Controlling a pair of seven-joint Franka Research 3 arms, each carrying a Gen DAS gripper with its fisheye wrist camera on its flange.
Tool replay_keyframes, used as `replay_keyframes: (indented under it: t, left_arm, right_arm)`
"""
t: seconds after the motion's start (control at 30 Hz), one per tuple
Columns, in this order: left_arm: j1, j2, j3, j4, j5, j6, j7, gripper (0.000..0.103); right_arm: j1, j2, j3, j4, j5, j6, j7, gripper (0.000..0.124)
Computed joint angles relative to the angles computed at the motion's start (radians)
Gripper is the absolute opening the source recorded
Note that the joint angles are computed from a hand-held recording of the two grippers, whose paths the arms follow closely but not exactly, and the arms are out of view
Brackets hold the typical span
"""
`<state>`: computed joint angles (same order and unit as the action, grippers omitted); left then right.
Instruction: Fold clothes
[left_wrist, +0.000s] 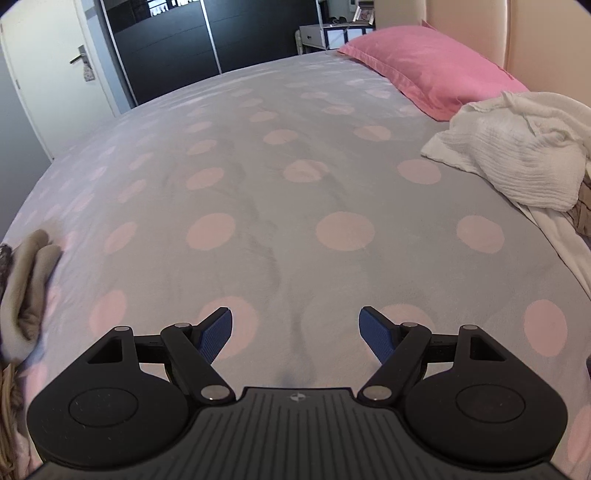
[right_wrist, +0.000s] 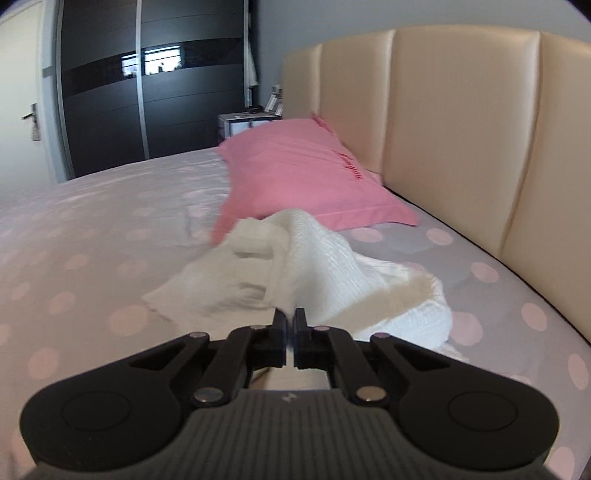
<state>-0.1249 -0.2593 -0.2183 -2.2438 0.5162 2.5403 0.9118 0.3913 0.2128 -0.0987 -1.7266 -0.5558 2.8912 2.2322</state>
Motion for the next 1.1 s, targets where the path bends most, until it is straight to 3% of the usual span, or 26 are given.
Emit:
replay_keyframes:
  t: [0.17, 0.3, 0.5, 0.63, 0.73, 0.9, 0.97, 1.1]
  left_arm:
    - [-0.01, -0.144, 0.018, -0.088, -0.041, -0.012, 0.04, 0.075]
    - [-0.024, -0.273, 0.038, -0.16, -0.093, -0.033, 0.081, 0.075]
    - [-0.035, -0.451, 0.05, -0.257, -0.139, -0.087, 0.147, 0.075]
    - [-0.036, -0.55, 0.067, -0.307, -0.16, -0.125, 0.186, 0.075]
    - [-0.027, -0.599, 0.072, -0.332, -0.171, -0.147, 0.199, 0.075]
    - [-0.029, -0.652, 0.08, -0.369, -0.19, -0.163, 0.219, 0.075]
    - [-0.04, -0.672, 0.081, -0.389, -0.202, -0.165, 0.228, 0.075]
    - [-0.081, -0.682, 0.077, -0.416, -0.229, -0.156, 0.257, 0.075]
  right_arm:
    - [-0.009, -0.127, 0.148, -0.145, 0.242, 0.068, -0.246, 0.004]
    - [0.029, -0.207, 0.248, -0.235, 0.551, 0.076, -0.49, 0.004]
    - [0.168, -0.291, 0.318, -0.333, 0.903, 0.033, -0.738, 0.004]
    - [0.266, -0.337, 0.325, -0.389, 1.127, 0.001, -0.887, 0.004]
    - [0.305, -0.359, 0.34, -0.423, 1.16, -0.032, -0.907, 0.004]
    - [0.205, -0.406, 0.447, -0.499, 0.767, -0.059, -0.576, 0.01]
    - [0.188, -0.427, 0.459, -0.523, 0.681, -0.077, -0.487, 0.013]
    - [0.211, -0.477, 0.427, -0.578, 0.666, -0.071, -0.476, 0.036]
